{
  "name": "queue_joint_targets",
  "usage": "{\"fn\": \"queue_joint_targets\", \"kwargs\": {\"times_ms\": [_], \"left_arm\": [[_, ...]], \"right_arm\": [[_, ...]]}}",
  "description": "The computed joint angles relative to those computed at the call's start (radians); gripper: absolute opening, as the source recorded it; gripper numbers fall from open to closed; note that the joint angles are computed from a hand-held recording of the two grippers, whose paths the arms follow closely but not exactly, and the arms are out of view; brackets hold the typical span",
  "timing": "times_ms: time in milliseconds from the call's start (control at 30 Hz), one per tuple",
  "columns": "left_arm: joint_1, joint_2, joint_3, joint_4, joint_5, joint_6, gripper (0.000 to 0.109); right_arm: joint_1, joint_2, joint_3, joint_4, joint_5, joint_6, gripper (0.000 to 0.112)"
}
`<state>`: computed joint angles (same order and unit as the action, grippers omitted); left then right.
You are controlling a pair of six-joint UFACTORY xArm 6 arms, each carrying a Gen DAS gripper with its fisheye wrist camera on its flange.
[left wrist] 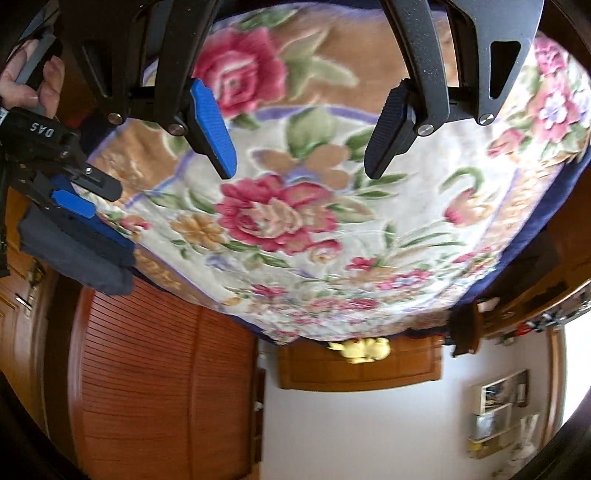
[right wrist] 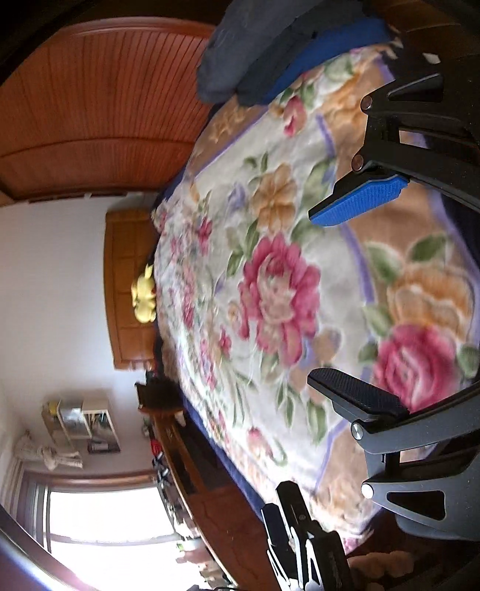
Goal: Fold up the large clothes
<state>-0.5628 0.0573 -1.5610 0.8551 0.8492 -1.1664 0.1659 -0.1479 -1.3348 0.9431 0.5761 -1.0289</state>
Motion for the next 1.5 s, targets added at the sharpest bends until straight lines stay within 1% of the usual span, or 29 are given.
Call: {"fn": "queue_joint_targets", "kwargs": {"times_ms": [133,167,300,433,500,733,1000,1500], "left_arm": [[-0.011,-0.082,0.073,0.055,0.042,-0.061,0.073],[-0.021,-0.106,0.090,0.082,0.066,-0.080,0.073],[-0.054,-0.170,0.132,0.141,0.135,-0.114,0.073],[-0.082,-0.212,0.158,0.188,0.182,-0.155,0.073],[-0.090,-0.225,0.168,0.200,0.189,-0.171,0.073],[-0.114,-0.247,0.187,0.227,0.212,-0.209,0.073],[-0.119,-0.246,0.187,0.229,0.216,-0.218,0.073],[-0.121,-0.253,0.200,0.230,0.217,-0.225,0.073]], "right_arm": [[0.014,-0.029,0.027,0.051,0.008,-0.058,0.081],[0.013,-0.038,0.032,0.064,0.014,-0.072,0.081],[0.007,-0.053,0.049,0.113,0.019,-0.124,0.081],[0.002,-0.056,0.058,0.150,0.013,-0.174,0.081],[0.007,-0.053,0.061,0.164,-0.001,-0.195,0.081],[0.000,-0.079,0.083,0.178,0.016,-0.206,0.081],[0.014,-0.088,0.092,0.176,0.000,-0.195,0.081],[0.014,-0.101,0.103,0.183,0.001,-0.181,0.081]]}}
